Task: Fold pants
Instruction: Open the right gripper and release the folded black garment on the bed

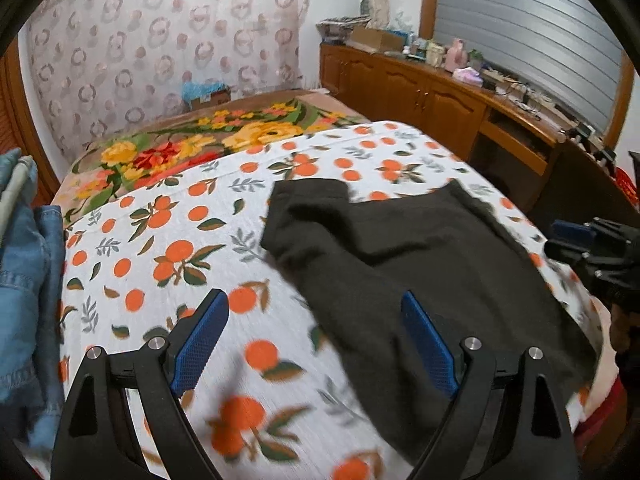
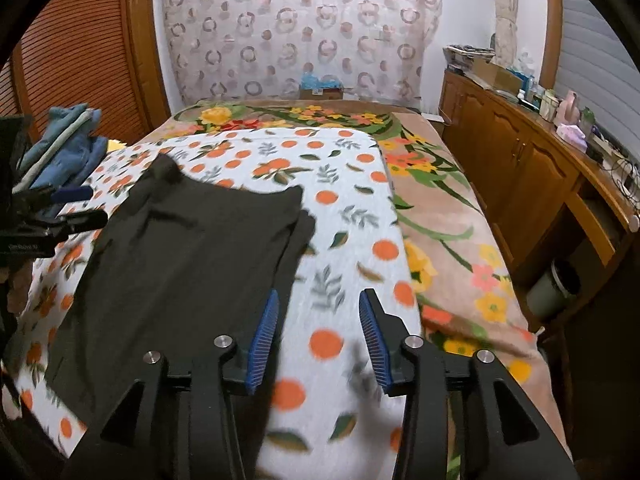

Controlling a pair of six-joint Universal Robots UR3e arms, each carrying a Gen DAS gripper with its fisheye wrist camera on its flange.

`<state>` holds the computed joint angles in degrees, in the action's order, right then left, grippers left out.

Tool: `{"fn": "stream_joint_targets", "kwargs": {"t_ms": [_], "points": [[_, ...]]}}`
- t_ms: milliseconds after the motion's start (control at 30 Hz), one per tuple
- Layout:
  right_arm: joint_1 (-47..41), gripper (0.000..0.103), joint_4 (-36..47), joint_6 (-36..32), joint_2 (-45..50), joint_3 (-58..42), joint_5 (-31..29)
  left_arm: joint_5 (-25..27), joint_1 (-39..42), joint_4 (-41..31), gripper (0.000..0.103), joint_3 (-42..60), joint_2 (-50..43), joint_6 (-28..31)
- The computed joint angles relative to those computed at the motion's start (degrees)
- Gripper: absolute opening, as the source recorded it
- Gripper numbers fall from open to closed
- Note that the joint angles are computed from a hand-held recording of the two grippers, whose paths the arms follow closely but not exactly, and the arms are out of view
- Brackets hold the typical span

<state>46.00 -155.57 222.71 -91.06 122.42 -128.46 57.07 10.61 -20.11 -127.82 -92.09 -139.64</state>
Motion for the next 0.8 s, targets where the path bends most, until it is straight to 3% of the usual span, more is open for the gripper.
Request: {"fn": "stream_joint_targets", "kwargs": {"t_ms": [400,800], "points": [[13.25,0.049,8.9,12.81,1.6,-2.68,-5.91,-5.32,7.81,-16.31,0.087,-15.61,23.82,10.85],[20.28,0.049,8.87,21.57,3.58,-2.9,-8.14,-7.42,16.97,-46.95,0.079,-20.58,47.67,25.65]]}}
